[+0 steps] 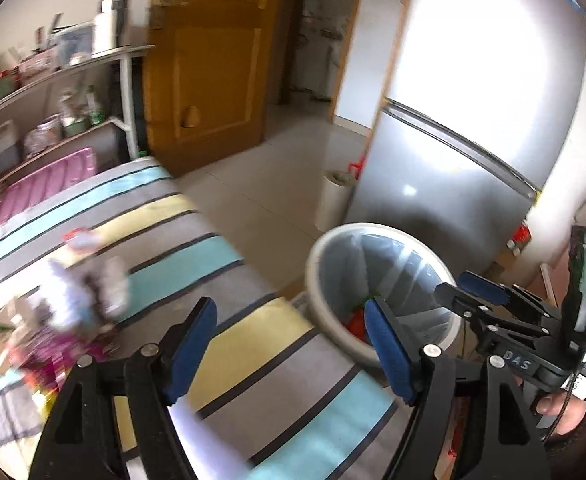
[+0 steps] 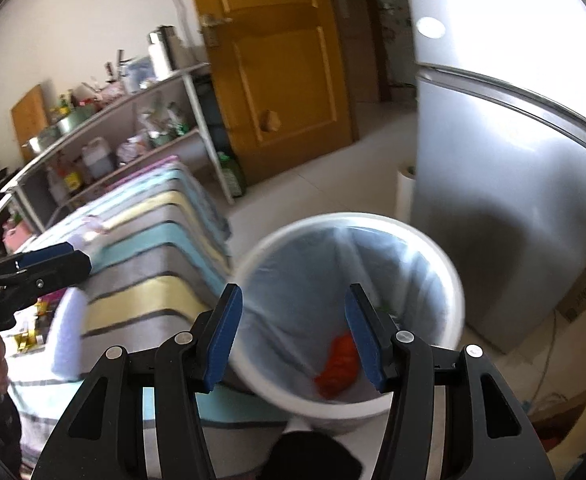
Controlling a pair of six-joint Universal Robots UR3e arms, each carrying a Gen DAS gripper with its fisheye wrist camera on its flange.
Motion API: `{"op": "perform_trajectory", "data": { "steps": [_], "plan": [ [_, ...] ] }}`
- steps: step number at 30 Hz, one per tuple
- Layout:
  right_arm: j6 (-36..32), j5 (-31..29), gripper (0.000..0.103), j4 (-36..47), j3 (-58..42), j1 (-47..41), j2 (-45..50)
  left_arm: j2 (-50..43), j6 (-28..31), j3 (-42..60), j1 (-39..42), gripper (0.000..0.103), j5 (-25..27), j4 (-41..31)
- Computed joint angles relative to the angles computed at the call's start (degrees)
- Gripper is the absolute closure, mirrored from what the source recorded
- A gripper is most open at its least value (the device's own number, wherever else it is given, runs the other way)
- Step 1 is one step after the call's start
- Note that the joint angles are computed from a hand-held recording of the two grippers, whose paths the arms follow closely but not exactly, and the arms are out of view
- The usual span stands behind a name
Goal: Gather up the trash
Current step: 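Grasp the white foam net sleeve with the right gripper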
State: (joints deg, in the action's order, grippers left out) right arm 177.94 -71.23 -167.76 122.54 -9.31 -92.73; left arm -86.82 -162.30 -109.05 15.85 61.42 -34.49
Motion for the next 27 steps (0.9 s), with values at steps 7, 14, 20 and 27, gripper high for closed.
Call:
{"op": "perform_trajectory", "data": {
  "steps": [7,14,20,27],
  "plan": [
    [1.98,-0.79,0.049,-2.01,-2.27,9.23,1.96,13.94,5.03,-11.98,13.80,0.023,-3.31,-1.05],
    [3.36,-2.31,0.049,-3.47,-7.15,18.54,8.83,26.01,16.18,-18.83,31.97,0.021,-11.32,-13.35],
    [4.06,-3.31,0.049,-3.53,-12.65,24.81,15.41,31.99,27.30,-20.82,45.53,0.021,-16.19,-27.14],
    [4.54,-4.22,0.048,-0.82,-20.01,29.85,22.34,30.81,39.06,-21.27,53.28,0.018,-16.85,-35.76]
  ]
}}
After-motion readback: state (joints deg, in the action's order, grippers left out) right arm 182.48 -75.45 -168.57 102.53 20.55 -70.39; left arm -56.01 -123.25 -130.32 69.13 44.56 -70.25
